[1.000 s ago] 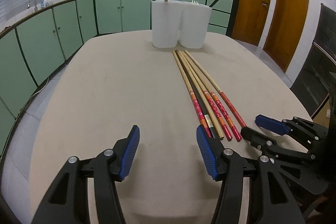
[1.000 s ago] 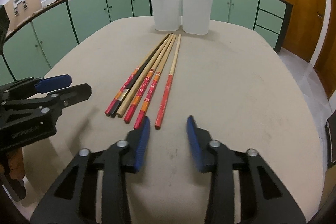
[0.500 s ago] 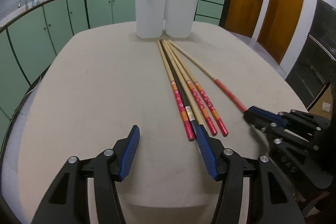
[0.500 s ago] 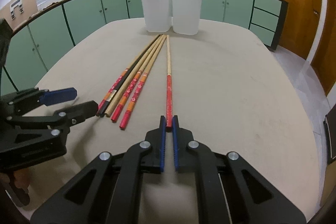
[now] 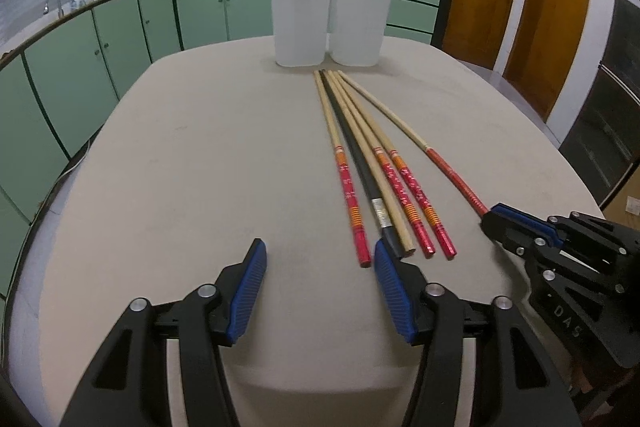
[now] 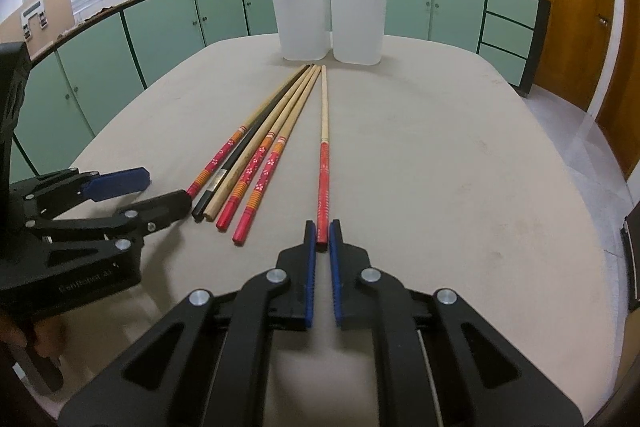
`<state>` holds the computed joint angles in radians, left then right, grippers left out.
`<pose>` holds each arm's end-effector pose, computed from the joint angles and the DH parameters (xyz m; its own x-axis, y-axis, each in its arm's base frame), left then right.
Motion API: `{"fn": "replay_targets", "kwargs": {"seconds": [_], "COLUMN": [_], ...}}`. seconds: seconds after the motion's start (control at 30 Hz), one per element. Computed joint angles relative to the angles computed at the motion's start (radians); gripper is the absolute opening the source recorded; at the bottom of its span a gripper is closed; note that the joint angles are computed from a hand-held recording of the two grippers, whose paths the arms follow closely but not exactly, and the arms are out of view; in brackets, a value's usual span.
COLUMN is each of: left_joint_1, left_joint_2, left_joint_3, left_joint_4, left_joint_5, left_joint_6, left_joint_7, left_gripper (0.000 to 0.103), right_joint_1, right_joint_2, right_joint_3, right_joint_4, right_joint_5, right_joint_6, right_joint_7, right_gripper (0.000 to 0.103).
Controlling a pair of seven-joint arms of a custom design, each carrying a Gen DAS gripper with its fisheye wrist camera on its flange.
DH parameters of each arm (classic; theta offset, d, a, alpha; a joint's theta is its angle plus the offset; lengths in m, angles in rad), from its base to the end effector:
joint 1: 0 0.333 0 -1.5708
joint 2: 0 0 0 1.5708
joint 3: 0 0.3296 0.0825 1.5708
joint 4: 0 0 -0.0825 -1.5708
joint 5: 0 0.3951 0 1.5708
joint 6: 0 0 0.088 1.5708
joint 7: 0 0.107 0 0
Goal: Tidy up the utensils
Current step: 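Grasp a red-patterned chopstick with the right tool while the left tool grasps another chopstick, then lift both chopsticks and lower them into the white holder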
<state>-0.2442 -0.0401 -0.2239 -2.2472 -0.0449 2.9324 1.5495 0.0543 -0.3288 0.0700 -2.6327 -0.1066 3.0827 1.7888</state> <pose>0.5121 -0.2570 0.4749 -0.4122 -0.9102 0.0413 -0.6940 0.2843 -0.6615 0.4533 0.0664 0.4532 0.0366 -0.9980 -0.0513 -0.7135 0.0098 -0.7006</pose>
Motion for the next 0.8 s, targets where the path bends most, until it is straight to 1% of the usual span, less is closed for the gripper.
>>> {"fn": "replay_targets", "kwargs": {"seconds": [0.03, 0.07, 0.1, 0.17, 0.2, 0.27, 0.43, 0.67, 0.8], "left_joint_1": [-0.004, -0.006, -0.008, -0.015, -0.017, -0.019, -0.027, -0.051, -0.060], "left_joint_2": [0.004, 0.008, 0.010, 0.013, 0.014, 0.010, -0.020, -0.073, -0.080], "left_joint_3": [0.000, 0.000, -0.002, -0.002, -0.001, 0.001, 0.008, 0.033, 0.043], "left_joint_4": [0.004, 0.007, 0.008, 0.013, 0.015, 0.020, 0.017, 0.039, 0.082], "left_joint_5": [-0.018, -0.028, -0.034, -0.078, -0.101, -0.150, -0.214, -0.274, -0.278], "left_joint_6": [0.003, 0.004, 0.011, 0.012, 0.009, 0.000, 0.014, 0.051, 0.076], "left_joint_7": [0.016, 0.029, 0.037, 0.074, 0.093, 0.129, 0.193, 0.275, 0.290], "left_gripper": [0.040, 0.030, 0.026, 0.010, 0.006, 0.006, 0.006, 0.006, 0.006], "right_joint_1": [0.005, 0.012, 0.026, 0.054, 0.060, 0.061, 0.079, 0.080, 0.099], "right_joint_2": [0.000, 0.001, 0.002, 0.002, 0.000, -0.007, -0.036, -0.094, -0.113], "right_joint_3": [-0.005, -0.012, -0.026, -0.052, -0.057, -0.059, -0.083, -0.101, -0.132], "right_joint_4": [0.000, 0.002, 0.003, 0.006, 0.006, 0.005, 0.010, 0.044, 0.089], "right_joint_5": [0.003, 0.008, 0.021, 0.047, 0.056, 0.065, 0.090, 0.107, 0.125], "right_joint_6": [-0.002, -0.003, -0.006, -0.010, -0.012, -0.009, -0.003, 0.005, 0.011], "right_joint_7": [-0.005, -0.009, -0.017, -0.036, -0.042, -0.053, -0.100, -0.168, -0.216], "right_gripper": [0.006, 0.006, 0.005, 0.005, 0.005, 0.005, 0.005, 0.005, 0.005]}}
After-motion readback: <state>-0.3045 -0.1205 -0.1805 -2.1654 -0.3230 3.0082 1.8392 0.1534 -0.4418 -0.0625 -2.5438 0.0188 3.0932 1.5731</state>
